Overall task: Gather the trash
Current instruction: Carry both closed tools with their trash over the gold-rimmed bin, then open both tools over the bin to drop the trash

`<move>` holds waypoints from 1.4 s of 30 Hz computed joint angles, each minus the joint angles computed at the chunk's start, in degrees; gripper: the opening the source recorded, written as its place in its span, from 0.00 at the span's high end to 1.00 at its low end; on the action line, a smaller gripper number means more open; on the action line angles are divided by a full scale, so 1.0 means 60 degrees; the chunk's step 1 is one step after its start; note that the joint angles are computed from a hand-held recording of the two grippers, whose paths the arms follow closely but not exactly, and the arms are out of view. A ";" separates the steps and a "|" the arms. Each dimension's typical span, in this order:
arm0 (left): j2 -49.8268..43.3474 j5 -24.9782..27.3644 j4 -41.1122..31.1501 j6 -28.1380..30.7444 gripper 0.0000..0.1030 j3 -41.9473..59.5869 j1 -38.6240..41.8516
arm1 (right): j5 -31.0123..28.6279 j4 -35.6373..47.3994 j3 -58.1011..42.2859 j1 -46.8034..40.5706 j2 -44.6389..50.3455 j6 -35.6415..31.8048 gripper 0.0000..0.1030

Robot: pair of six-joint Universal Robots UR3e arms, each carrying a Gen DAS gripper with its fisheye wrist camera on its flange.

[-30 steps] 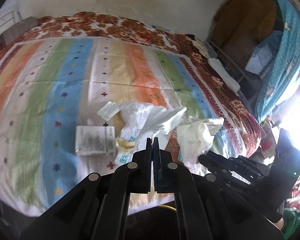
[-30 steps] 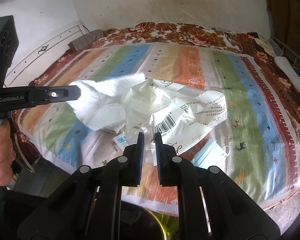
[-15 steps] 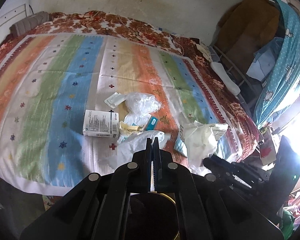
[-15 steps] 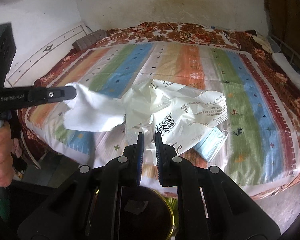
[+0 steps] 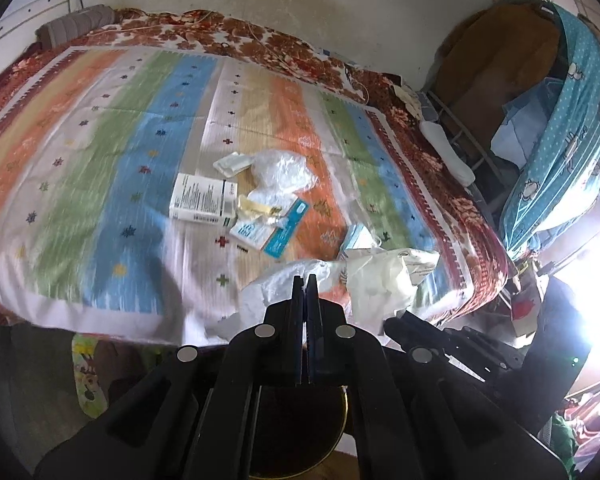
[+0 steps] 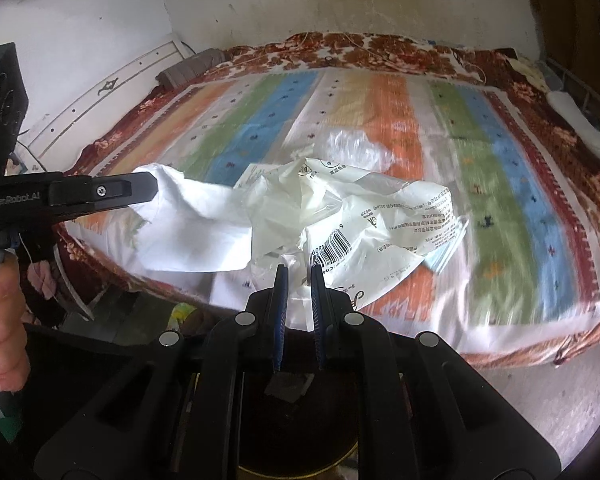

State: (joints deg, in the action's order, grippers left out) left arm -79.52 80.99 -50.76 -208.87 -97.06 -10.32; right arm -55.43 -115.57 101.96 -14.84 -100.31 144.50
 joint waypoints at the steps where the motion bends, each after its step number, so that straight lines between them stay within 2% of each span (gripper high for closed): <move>1: 0.0126 -0.0029 0.0007 -0.0045 1.00 -0.0154 -0.0021 | -0.0006 0.0000 0.0116 -0.0005 -0.0088 -0.0036 0.90; 14: 0.1197 0.0523 0.0130 -0.0676 1.00 -0.1593 -0.0721 | 0.0089 0.0715 0.1400 -0.0555 -0.1457 -0.0606 0.90; 19: 0.1242 0.0637 0.0120 -0.1039 1.00 -0.1994 -0.1016 | -0.0350 0.0793 0.1962 -0.0572 -0.1643 -0.0626 0.90; 23: 0.1074 0.1211 -0.0100 -0.1349 1.00 -0.1938 -0.1529 | -0.0887 0.0390 0.2548 -0.0374 -0.1855 -0.0588 0.90; 27: 0.0853 0.1364 -0.0178 -0.1579 1.00 -0.1973 -0.1804 | -0.1207 0.0225 0.2883 -0.0262 -0.1877 -0.0493 0.90; 32: 0.0711 0.1281 -0.0230 -0.1825 0.99 -0.2111 -0.1982 | -0.1653 0.0040 0.3015 0.0019 -0.1486 -0.0213 0.90; 35: 0.0377 0.1673 -0.0408 -0.1898 0.99 -0.1964 -0.2193 | -0.1733 0.0142 0.3066 0.0012 -0.1395 -0.0122 0.90; 42: 0.0248 0.0871 -0.0621 -0.2046 1.00 -0.2350 -0.1606 | -0.1887 0.0461 0.3050 0.0052 -0.0916 0.0180 0.90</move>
State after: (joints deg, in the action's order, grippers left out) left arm -78.03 86.22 -54.48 -221.14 -111.16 -19.96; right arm -66.75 -112.81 120.26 -14.53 -105.81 145.58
